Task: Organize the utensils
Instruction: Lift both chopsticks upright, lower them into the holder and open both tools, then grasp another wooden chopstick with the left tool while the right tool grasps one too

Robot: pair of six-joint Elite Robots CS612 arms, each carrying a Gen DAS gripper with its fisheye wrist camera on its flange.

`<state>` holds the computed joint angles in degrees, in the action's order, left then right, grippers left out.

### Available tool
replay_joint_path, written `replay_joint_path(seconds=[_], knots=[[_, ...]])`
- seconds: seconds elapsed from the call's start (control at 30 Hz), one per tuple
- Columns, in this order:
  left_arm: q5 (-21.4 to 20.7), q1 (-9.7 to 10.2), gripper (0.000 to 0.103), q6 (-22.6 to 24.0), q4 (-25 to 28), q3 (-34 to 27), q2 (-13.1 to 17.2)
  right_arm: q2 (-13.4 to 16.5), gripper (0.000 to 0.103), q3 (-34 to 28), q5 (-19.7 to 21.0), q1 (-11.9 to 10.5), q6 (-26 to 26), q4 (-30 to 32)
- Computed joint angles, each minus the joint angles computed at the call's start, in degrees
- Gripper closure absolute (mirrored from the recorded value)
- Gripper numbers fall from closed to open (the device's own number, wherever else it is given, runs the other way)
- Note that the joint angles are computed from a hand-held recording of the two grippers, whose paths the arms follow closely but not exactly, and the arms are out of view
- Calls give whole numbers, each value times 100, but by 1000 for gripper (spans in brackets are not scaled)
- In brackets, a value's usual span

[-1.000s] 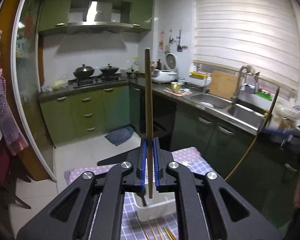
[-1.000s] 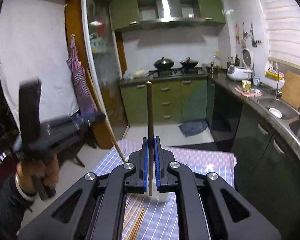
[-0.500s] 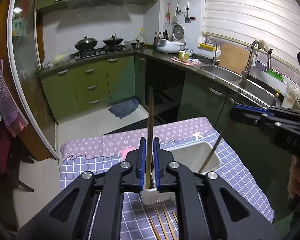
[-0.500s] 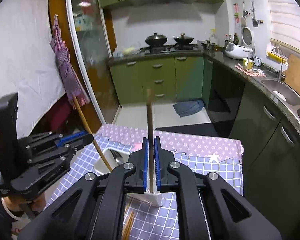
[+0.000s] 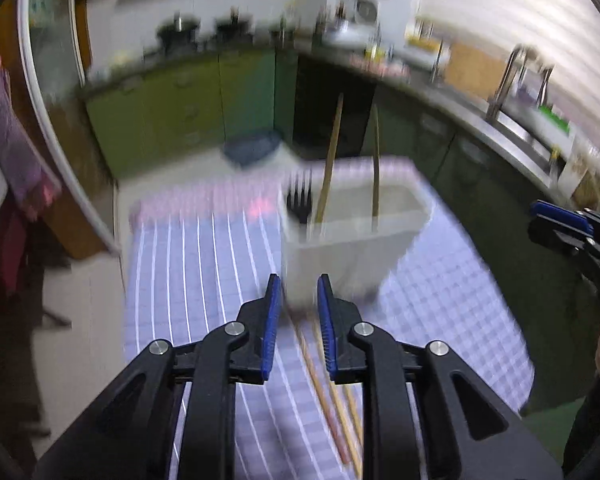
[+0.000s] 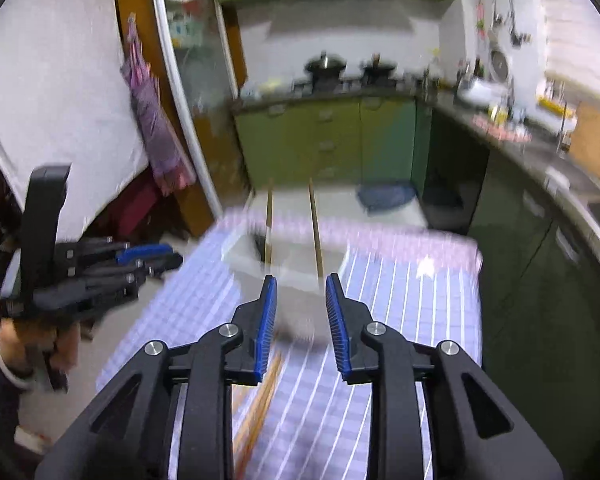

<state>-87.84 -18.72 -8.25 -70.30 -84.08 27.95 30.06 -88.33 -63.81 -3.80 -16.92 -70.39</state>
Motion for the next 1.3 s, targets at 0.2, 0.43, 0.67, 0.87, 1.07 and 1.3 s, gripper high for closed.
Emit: replay_joint_path(seconds=[0.2,0.43,0.67,0.87,1.07,1.3], knots=[[-444,26,85,-269,1197,199,99,194,77,65,-669,113,-529,1319],[-486,-3,85,-566,1419,737,15,269,77,236,-686,122,-610,1705],[-432,-18,87,-763,1587,1203,-123,273,73,257,-679,73,-594,1751],[-288,-98,93,-789,1601,1388,-169,291,73,262,-697,55,-593,1794],[-281,-148,96,-728,1618,1332,-133,302,73,279,-758,88,-648,1892],[-199,-127,96,-647,1120,372,202,137,73,615,-559,224,-793,2195]])
